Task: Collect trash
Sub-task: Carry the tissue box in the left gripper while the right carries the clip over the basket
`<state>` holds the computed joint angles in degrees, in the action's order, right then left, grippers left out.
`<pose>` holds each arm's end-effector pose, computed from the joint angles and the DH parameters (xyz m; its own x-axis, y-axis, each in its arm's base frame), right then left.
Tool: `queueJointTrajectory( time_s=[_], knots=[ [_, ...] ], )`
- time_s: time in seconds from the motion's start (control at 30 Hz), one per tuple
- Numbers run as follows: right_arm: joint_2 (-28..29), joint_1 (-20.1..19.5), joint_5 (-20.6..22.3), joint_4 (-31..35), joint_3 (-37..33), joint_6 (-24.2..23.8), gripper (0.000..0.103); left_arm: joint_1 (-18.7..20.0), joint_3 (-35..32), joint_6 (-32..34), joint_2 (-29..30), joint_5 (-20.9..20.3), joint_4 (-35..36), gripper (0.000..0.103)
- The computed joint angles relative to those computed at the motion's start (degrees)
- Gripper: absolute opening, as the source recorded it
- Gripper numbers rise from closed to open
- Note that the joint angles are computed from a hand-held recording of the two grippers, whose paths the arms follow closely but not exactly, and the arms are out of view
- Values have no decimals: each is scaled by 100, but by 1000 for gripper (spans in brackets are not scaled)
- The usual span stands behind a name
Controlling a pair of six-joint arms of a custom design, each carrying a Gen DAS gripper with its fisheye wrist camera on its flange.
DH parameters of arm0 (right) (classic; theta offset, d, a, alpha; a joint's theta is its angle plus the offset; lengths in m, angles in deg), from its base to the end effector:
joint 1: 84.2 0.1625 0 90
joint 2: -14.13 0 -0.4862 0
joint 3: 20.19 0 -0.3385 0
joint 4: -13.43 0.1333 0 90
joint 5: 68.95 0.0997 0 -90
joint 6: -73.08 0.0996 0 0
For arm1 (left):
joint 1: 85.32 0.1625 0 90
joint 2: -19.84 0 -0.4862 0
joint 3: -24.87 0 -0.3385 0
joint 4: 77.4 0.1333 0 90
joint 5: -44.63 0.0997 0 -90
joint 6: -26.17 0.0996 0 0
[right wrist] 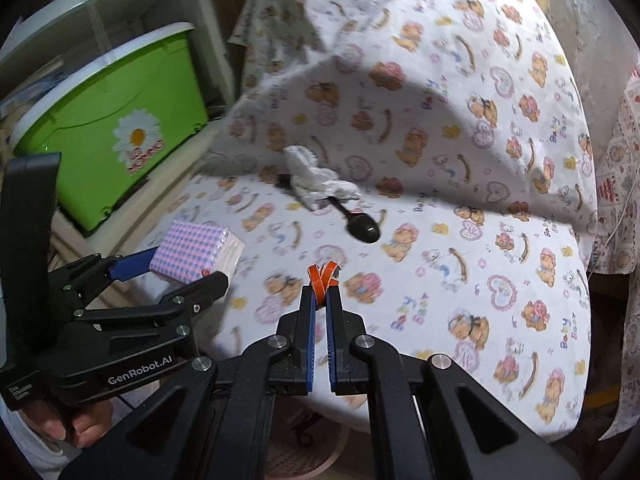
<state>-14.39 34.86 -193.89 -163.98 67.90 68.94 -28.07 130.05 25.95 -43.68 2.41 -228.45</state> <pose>0.4188 -0.5966 0.0771 -0.8133 -0.2198 0.5388 -0.4895 0.7591 -0.4292 -0.1428 -0.6048 0.3427 -0.7001 0.1537 -0.6973 0.5076 0.7939 -0.3347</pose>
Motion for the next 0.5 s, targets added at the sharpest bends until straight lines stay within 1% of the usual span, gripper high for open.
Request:
queueJointTrajectory(
  time_s=[0.07, 0.13, 0.17, 0.33, 0.43, 0.5],
  knots=[
    [-73, 89, 51, 200, 66, 153, 6, -27, 62, -186, -187, -94, 267, 71],
    [-143, 173, 194, 358, 160, 360, 6, -83, 136, -317, -336, -45, 477, 71],
    [-164, 220, 269, 410, 210, 404, 6, -106, 207, -333, -407, -39, 472, 71],
    [-152, 386, 502, 427, 467, 428, 6, -84, 492, -477, -679, -164, 608, 71],
    [-86, 385, 561, 374, 588, 439, 6, 10, 699, -474, -729, -169, 460, 71],
    [-41, 351, 581, 419, 666, 531, 6, 107, 739, -584, -742, -201, 616, 71]
  ],
)
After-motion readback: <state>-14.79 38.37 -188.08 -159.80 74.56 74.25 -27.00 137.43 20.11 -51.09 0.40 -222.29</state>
